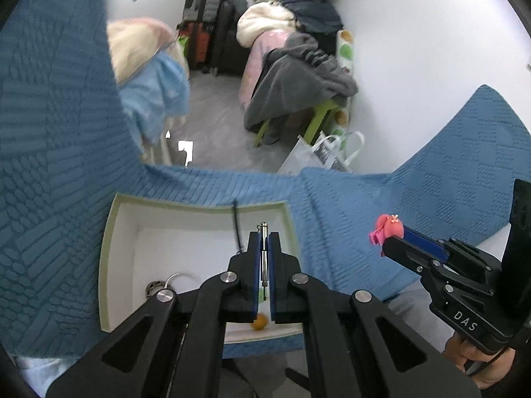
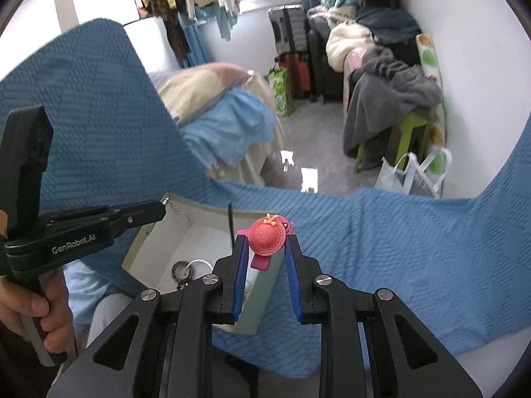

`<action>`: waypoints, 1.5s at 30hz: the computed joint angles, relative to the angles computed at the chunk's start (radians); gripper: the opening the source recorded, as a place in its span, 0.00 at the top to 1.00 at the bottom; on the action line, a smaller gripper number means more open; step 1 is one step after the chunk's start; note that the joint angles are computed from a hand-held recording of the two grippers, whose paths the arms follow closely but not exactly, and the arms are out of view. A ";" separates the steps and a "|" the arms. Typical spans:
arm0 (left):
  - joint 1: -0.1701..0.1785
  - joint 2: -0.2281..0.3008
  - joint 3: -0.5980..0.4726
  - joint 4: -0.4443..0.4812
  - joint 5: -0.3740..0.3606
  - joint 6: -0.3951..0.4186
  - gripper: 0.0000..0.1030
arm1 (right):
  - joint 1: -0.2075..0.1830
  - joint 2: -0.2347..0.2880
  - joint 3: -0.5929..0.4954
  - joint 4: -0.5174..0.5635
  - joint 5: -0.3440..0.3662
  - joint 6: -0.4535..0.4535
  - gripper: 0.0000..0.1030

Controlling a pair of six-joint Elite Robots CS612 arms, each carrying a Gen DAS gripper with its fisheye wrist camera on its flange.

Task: Organize jewelry

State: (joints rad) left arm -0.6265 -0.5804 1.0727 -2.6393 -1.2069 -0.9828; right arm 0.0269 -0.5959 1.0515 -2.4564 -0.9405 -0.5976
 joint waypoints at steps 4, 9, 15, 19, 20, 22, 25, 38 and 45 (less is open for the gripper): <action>0.009 -0.003 0.033 0.021 -0.032 -0.014 0.96 | 0.014 0.013 -0.005 0.049 -0.021 -0.013 0.80; 0.021 0.009 0.058 0.033 -0.092 -0.036 0.96 | 0.035 0.031 -0.010 0.125 -0.055 -0.058 0.80; 0.028 0.022 0.072 0.039 -0.150 -0.057 0.96 | 0.044 0.048 -0.012 0.183 -0.087 -0.092 0.80; 0.026 0.018 0.081 0.026 -0.154 -0.053 0.96 | 0.042 0.050 -0.012 0.204 -0.094 -0.081 0.75; 0.026 0.013 0.084 0.022 -0.159 -0.055 0.96 | 0.040 0.045 -0.008 0.205 -0.087 -0.075 0.72; 0.026 0.006 0.086 0.021 -0.160 -0.054 0.91 | 0.038 0.033 0.007 0.171 -0.083 -0.061 0.60; 0.019 -0.019 0.105 0.003 -0.127 -0.055 0.57 | 0.034 0.011 0.026 0.127 -0.068 -0.058 0.59; -0.048 -0.191 0.235 -0.058 0.100 -0.026 0.52 | -0.029 -0.154 0.171 -0.186 0.104 0.065 0.55; -0.098 -0.266 0.293 -0.074 0.242 -0.033 0.47 | -0.069 -0.244 0.285 -0.360 0.183 0.124 0.49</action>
State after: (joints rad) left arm -0.7240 -0.8465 1.3659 -2.7136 -0.9649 -1.0161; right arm -0.0418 -0.8400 1.3363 -2.8160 -0.7573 -0.4735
